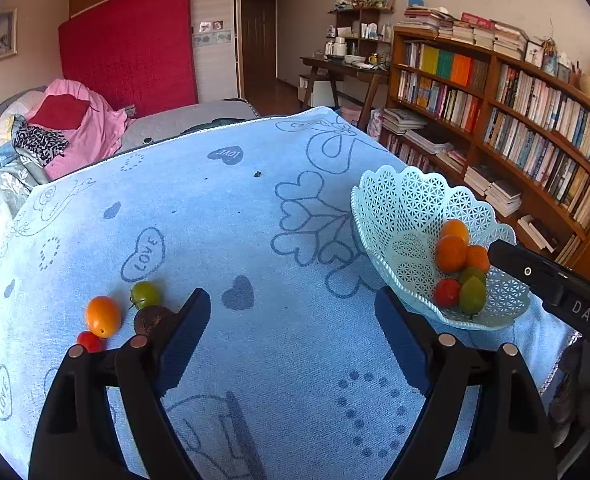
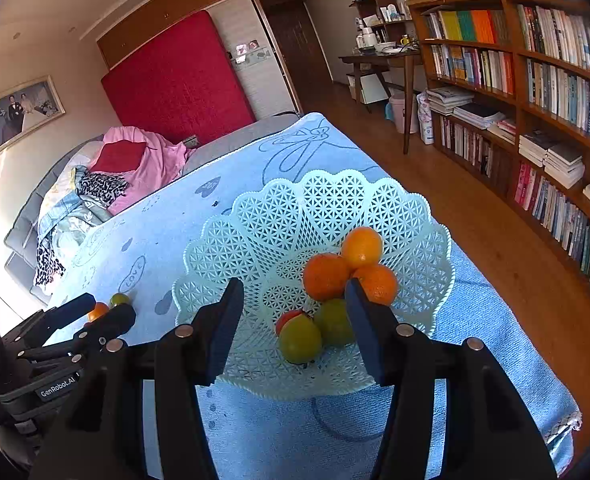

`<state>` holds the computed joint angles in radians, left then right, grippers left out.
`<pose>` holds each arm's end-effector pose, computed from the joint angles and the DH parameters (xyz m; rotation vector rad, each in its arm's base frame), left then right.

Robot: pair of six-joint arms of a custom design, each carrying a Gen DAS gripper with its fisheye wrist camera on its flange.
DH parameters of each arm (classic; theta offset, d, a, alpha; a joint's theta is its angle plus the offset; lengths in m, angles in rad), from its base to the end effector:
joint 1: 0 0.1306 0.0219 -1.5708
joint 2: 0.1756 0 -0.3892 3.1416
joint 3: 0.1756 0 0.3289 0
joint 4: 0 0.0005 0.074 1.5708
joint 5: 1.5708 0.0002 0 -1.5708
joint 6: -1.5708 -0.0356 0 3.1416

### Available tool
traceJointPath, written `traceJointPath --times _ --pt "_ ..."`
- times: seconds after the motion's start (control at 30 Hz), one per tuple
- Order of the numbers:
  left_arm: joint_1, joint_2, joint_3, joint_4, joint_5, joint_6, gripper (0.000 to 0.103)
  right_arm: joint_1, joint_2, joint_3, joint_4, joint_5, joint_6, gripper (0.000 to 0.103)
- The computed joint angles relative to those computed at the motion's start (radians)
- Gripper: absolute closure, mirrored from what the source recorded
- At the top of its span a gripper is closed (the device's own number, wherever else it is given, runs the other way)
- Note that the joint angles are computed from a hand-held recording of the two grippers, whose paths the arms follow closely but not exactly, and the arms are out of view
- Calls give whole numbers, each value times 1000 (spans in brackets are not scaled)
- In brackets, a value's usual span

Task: Organize fruits
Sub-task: 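Open both tools to drop the tomatoes into the basket, then withdraw both tools from the basket back toward the fruit row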

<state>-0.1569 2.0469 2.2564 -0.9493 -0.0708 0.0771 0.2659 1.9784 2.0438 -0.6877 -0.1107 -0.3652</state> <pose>0.6526 -0.1012 0.4345 0.0561 2.3079 -0.0377 0.6293 0.1750 0.4130 0.0473 2.2287 0.4723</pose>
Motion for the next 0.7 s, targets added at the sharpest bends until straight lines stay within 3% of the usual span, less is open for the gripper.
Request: traceJointPath --times 0.07,0.27,0.7 --pt "2 1 1 -3 -6 5 17 -7 -2 -5 5 -3 -25 43" --pt "10 -8 -17 -5 -12 17 16 -14 -2 -6 0 -11 -58 43" --pt "32 -41 -81 9 -25 34 16 14 -22 -26 36 -3 -21 43"
